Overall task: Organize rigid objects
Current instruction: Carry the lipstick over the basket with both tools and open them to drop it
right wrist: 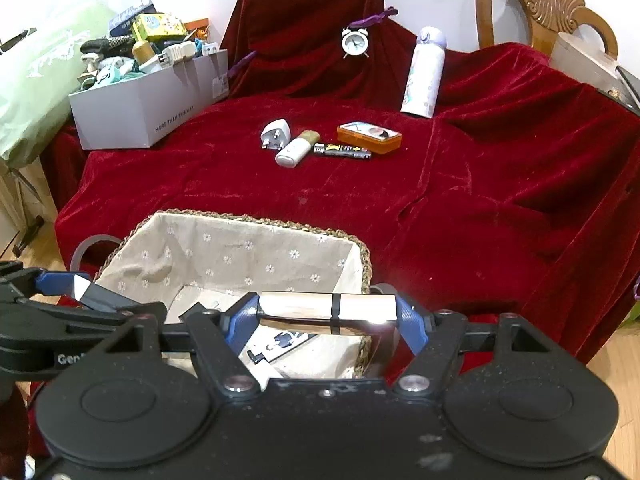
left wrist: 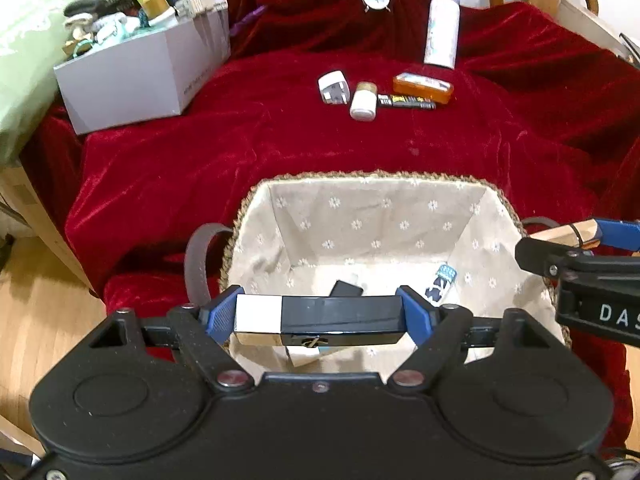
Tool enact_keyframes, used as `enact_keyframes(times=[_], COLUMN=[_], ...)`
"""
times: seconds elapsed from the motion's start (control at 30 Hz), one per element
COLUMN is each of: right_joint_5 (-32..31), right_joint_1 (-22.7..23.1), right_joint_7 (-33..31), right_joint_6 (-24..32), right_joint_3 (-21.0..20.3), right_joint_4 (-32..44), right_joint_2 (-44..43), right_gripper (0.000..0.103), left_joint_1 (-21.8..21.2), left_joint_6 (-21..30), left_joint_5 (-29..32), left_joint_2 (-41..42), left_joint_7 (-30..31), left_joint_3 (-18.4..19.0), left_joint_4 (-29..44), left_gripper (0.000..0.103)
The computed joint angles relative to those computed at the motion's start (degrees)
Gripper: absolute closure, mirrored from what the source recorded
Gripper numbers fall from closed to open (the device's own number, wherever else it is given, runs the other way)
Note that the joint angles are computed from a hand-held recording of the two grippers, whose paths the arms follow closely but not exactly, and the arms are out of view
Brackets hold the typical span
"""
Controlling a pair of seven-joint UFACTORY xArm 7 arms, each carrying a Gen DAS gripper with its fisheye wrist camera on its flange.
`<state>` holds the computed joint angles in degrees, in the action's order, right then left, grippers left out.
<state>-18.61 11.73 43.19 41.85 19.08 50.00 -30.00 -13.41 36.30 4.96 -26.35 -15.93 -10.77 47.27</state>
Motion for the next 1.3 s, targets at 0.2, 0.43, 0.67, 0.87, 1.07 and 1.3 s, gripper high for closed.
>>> enact_keyframes(times=[0.2,0.43,0.67,0.87,1.07,1.3], right_joint_5=[2.05,3.61,5.38,6.46,6.48,5.64], right_joint_1=[1.47,2.60,3.19,3.33,3.26,3.11], right_joint_7=[-2.17,-4.61,-5.94,-6.45,-6.53,-6.34], right_joint_6=[1.73,3.60,3.81,3.80,4.05,4.33], right_joint_3=[-1.16,-2.20,-2.88,-3.35,-3.15,-2.72], right_joint_4=[1.14,1.93,1.77,1.70,2.06,2.40], right_joint_2=[1.73,2.87,3.15,3.36,3.69,3.70], right_gripper=[0.031,0.031,0.031,0.031,0.030,0.029], left_joint_1=[0.30,-1.25,-0.93,-1.01,-0.99,-0.74], left_joint_6=[1.57,3.13,4.18,5.04,5.57,6.14], left_joint_5=[1.46,-2.76,-3.17,-3.88,-4.13,-3.33], left_joint_2=[0.14,1.07,1.23,1.83,2.10,2.38], left_joint_7=[0.00,2.15,2.19,2.44,2.48,2.00], left_joint_3=[-0.63,1.61,1.22,1.41,1.48,1.13], left_joint_4=[0.41,0.99,1.34,1.82,2.13,2.64], left_gripper=[0.026,0.026,0.026,0.026,0.026,0.022])
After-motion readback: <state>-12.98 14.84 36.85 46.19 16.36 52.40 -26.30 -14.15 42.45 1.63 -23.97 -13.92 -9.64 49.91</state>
